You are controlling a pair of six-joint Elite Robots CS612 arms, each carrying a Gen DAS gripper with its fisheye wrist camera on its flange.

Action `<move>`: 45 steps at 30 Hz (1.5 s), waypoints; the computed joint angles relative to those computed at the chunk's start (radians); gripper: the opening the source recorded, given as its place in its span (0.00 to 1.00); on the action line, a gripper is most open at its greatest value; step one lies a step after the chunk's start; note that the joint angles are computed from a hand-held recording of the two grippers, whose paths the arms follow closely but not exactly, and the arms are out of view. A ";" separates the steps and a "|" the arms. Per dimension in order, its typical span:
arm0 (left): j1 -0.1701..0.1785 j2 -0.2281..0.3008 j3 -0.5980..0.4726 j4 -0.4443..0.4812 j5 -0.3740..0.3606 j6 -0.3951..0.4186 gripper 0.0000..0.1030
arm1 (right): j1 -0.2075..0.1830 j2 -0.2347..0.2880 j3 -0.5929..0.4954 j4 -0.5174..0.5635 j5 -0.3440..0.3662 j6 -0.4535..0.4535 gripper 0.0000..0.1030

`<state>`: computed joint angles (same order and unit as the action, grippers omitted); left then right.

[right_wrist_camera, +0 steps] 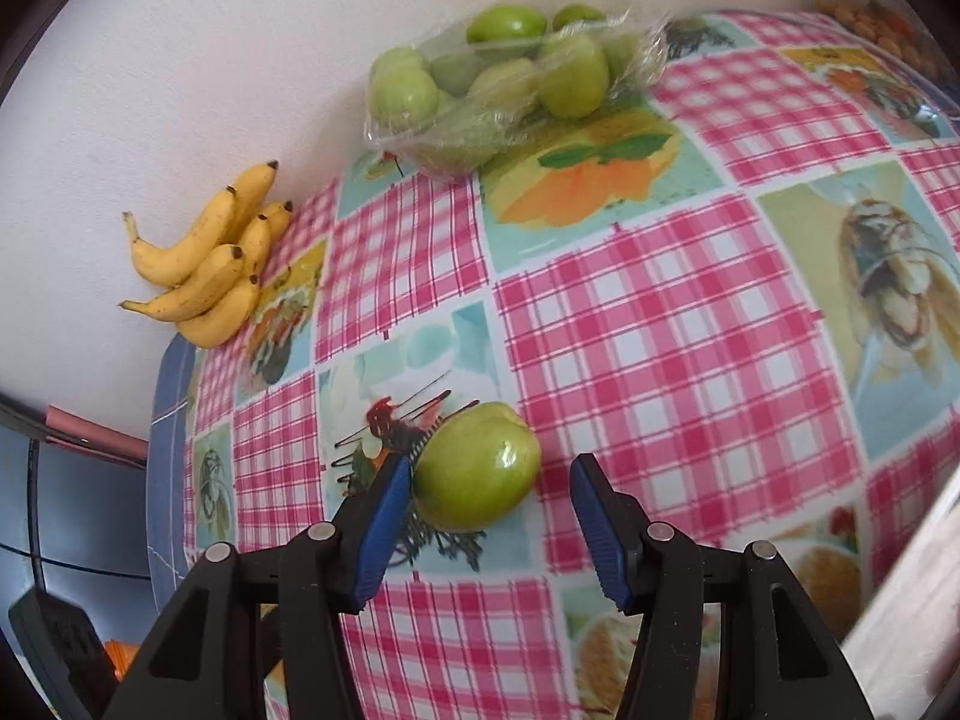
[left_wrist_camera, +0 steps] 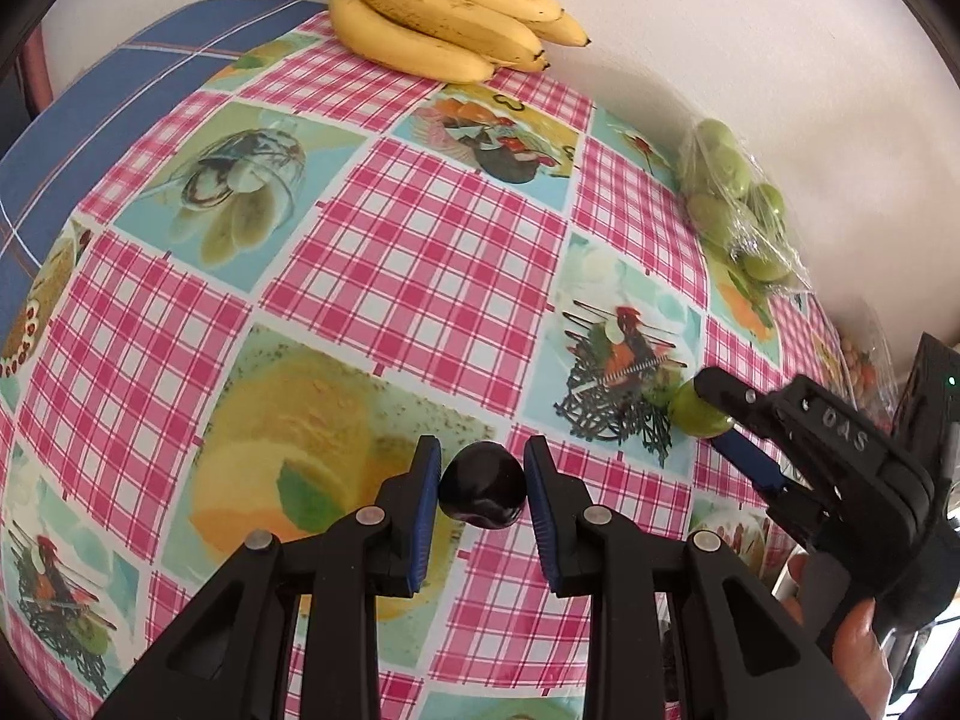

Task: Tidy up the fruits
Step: 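Carry the dark plum and green lime over the steel bowl with both grippers, then lower the plum and lime into the steel bowl with both grippers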

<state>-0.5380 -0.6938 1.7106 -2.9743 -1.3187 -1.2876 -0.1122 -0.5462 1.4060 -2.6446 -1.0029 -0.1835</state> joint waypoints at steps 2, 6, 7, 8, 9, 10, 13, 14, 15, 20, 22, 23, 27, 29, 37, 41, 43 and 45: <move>0.003 0.001 0.004 -0.012 -0.008 -0.006 0.29 | 0.009 0.004 -0.009 -0.006 -0.008 0.008 0.56; 0.006 0.005 0.007 -0.029 -0.022 -0.010 0.29 | 0.020 0.006 -0.015 -0.005 -0.023 0.003 0.44; 0.007 0.006 0.007 -0.031 -0.027 -0.009 0.29 | 0.020 0.008 -0.016 -0.007 -0.021 0.005 0.44; 0.008 0.007 0.006 -0.033 -0.031 -0.007 0.29 | 0.021 0.008 -0.014 -0.016 -0.022 0.006 0.44; 0.008 0.007 0.006 -0.034 -0.035 -0.008 0.29 | 0.022 0.009 -0.016 -0.015 -0.023 0.008 0.44; 0.009 0.007 0.006 -0.037 -0.037 -0.009 0.29 | 0.021 0.008 -0.014 -0.012 -0.023 0.005 0.44; 0.009 0.005 0.007 -0.041 -0.040 -0.006 0.29 | 0.013 -0.005 0.006 -0.021 -0.014 -0.008 0.44; 0.008 0.003 0.009 -0.044 -0.038 -0.005 0.29 | 0.008 -0.012 0.018 -0.032 -0.008 -0.016 0.44; 0.006 0.000 0.012 -0.049 -0.036 -0.003 0.29 | 0.002 -0.022 0.034 -0.046 -0.001 -0.024 0.44; -0.006 -0.011 0.016 -0.067 -0.027 0.021 0.29 | -0.031 -0.079 0.123 -0.114 0.024 -0.063 0.44; -0.012 -0.016 0.015 -0.068 -0.023 0.033 0.29 | -0.044 -0.101 0.155 -0.131 0.032 -0.077 0.44; -0.016 -0.017 0.015 -0.076 -0.026 0.043 0.29 | -0.053 -0.115 0.178 -0.143 0.037 -0.085 0.44; -0.028 -0.019 0.009 -0.081 -0.044 0.076 0.29 | -0.073 -0.152 0.232 -0.157 0.018 -0.115 0.44; -0.035 -0.020 0.004 -0.078 -0.052 0.093 0.29 | -0.083 -0.166 0.254 -0.149 0.016 -0.136 0.44; -0.066 -0.020 -0.025 -0.029 -0.051 0.148 0.29 | -0.126 -0.206 0.317 -0.142 0.032 -0.182 0.44; -0.077 -0.025 -0.035 0.000 -0.025 0.157 0.29 | -0.139 -0.209 0.322 -0.140 0.019 -0.207 0.44; -0.083 -0.025 -0.043 0.015 -0.013 0.162 0.29 | -0.142 -0.207 0.319 -0.141 0.008 -0.216 0.44; -0.087 -0.021 -0.057 0.031 -0.008 0.178 0.29 | -0.148 -0.201 0.309 -0.129 0.000 -0.217 0.44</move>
